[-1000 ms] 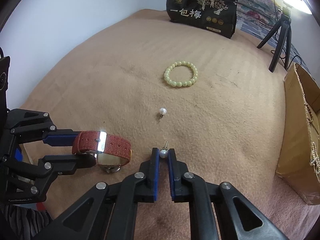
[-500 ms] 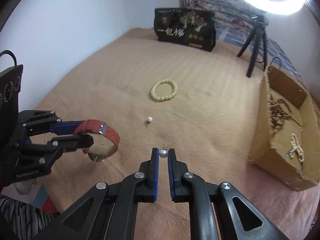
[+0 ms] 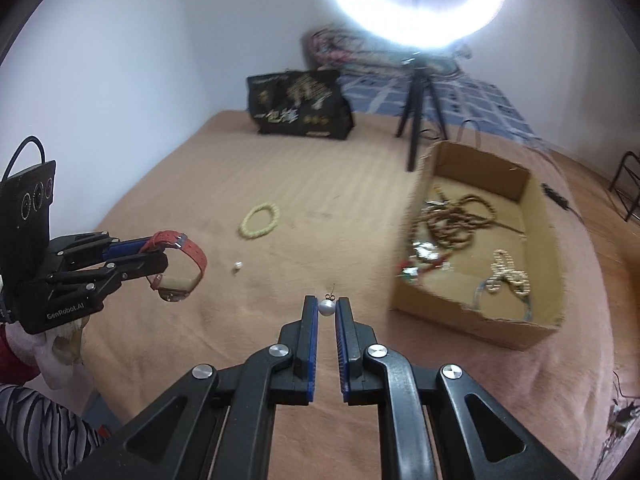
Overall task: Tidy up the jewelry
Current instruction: 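Carry the watch with the left tool while the right tool carries the earring to the box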
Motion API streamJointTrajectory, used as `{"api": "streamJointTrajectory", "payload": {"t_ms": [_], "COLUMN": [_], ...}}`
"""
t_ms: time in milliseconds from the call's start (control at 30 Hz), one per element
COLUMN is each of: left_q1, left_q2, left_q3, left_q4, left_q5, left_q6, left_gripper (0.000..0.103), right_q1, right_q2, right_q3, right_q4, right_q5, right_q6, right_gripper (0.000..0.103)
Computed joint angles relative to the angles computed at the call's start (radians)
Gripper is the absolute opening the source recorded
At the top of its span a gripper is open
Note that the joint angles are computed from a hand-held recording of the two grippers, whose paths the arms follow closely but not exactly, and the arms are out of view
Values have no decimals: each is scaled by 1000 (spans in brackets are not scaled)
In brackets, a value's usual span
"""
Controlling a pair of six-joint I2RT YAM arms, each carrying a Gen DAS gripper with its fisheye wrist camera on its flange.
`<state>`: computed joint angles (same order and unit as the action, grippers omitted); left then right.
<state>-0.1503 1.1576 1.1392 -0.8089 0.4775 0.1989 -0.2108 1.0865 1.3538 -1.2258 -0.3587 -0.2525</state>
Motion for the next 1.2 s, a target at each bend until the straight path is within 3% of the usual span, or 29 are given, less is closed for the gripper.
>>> {"api": "streamJointTrajectory", "payload": {"t_ms": [433, 1200], "left_q1": [-214, -445], "left_q2": [125, 411], "left_q3": [134, 373], "left_q4": [101, 207], "left_q5": [-81, -176], "left_q6": [-132, -209], "left_gripper": [19, 19], "right_q1": [-308, -374], "right_q2": [111, 447], "right_q3": [126, 342], "right_q4": [-34, 71], "right_q5": [-112, -100], "right_q6": [-166, -181], "right_gripper": [6, 6]}}
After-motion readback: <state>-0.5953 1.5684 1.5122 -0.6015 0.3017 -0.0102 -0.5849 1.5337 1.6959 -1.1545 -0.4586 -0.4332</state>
